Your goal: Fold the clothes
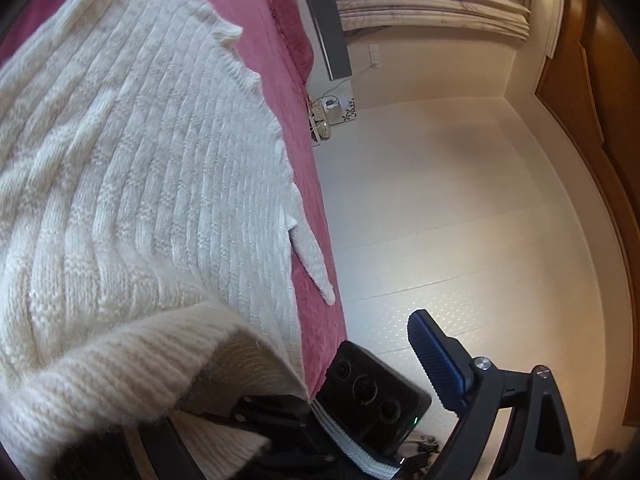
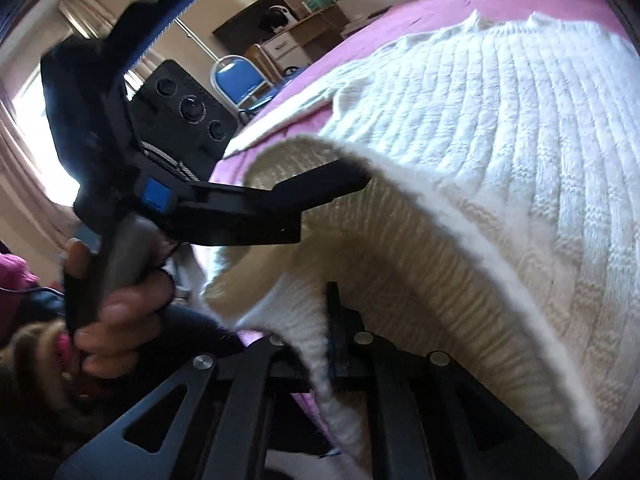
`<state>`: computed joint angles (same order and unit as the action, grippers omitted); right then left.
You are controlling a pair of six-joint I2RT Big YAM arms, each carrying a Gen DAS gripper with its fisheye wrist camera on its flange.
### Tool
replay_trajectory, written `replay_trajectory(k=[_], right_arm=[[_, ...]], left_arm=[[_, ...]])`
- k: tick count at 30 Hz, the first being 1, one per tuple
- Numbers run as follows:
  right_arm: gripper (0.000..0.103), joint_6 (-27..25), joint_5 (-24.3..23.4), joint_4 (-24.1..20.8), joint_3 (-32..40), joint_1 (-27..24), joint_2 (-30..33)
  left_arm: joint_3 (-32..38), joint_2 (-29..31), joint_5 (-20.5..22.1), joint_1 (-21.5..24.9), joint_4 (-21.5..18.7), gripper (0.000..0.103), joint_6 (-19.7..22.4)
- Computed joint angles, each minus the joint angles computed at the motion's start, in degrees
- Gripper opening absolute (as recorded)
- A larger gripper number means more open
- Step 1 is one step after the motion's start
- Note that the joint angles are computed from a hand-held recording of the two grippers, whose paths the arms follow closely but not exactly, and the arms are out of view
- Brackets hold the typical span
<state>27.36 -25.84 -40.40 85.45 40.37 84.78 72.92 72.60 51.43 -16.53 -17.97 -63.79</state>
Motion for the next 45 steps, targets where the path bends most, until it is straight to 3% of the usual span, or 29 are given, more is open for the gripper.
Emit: replay_trajectory(k=[4, 6, 10, 13, 16, 20, 24, 26, 28, 30, 33, 36, 39, 41, 43, 45], right_arm=[[0.004, 4.35, -8.52, 1.57, -1.42, -1.98, -0.76], [0.004, 2.84, -10.96, -2.49, -0.40, -1.29, -0.06], [0.004, 1.21, -13.48, -6.41, -2.23, -0.12, -1.16], [0.004, 3.49, -17.51, -3.44, -4.41, -1.34, -1.92], [0.004, 1.84, -19.95, -5.67, -3.43, -1.18, -0.82], [0.004, 0.35, -20.11, -8.05, -3.99, -1.91, -0.89], [0.004, -0.02, -19.60, -8.22, -4.80, -1.92, -1.41], [0.006, -0.73, -18.14, -9.18, -4.61, -1.95, -1.69], [0.010, -4.94, -8.14, -14.24, -2.38, -1.18, -2.65], [0.017, -8.37, 1.81, -18.18, -0.34, -0.23, -3.45], [0.037, -16.56, 9.87, -26.74, 4.20, 2.08, -2.54], [0.038, -25.02, 17.30, -32.21, 6.17, 3.78, -2.10], [0.039, -28.18, 20.32, -32.22, 5.83, 3.65, -3.28], [0.049, -27.83, 19.88, -31.84, 5.59, 2.91, -4.00], [0.057, -27.36, 18.92, -32.16, 5.31, 1.86, -4.70], [0.057, -26.40, 19.66, -33.00, 5.13, 1.06, -5.11]], left_arm=[[2.03, 0.05, -1.20, -0.75, -6.55, 0.096, 4.75], [3.61, 0.84, -1.80, -1.56, -11.23, 0.096, 7.97], [6.88, 2.64, -3.40, -3.22, -20.12, 0.096, 13.96], [10.11, 4.52, -5.75, -5.13, -27.66, 0.096, 20.37], [13.02, 5.99, -8.83, -7.20, -34.68, 0.096, 27.11], [13.11, 6.19, -9.59, -7.66, -36.78, 0.096, 28.53], [11.46, 5.35, -8.60, -7.36, -36.07, 0.096, 26.79], [9.54, 4.77, -6.43, -7.35, -31.41, 0.096, 21.22], [7.16, 3.39, -4.20, -7.07, -26.83, 0.096, 16.71], [6.65, 3.34, -3.18, -7.50, -25.87, 0.096, 15.51], [6.94, 4.26, -0.57, -8.40, -25.48, 0.096, 15.38], [6.93, 4.63, 2.09, -9.30, -23.85, 0.096, 14.85], [7.33, 5.74, 5.89, -10.35, -22.10, 0.096, 14.30], [7.08, 6.47, 8.30, -11.10, -18.71, 0.096, 11.87], [7.75, 7.58, 8.38, -11.65, -17.79, 0.096, 11.56], [9.10, 9.00, 6.56, -12.17, -19.14, 0.096, 12.68]])
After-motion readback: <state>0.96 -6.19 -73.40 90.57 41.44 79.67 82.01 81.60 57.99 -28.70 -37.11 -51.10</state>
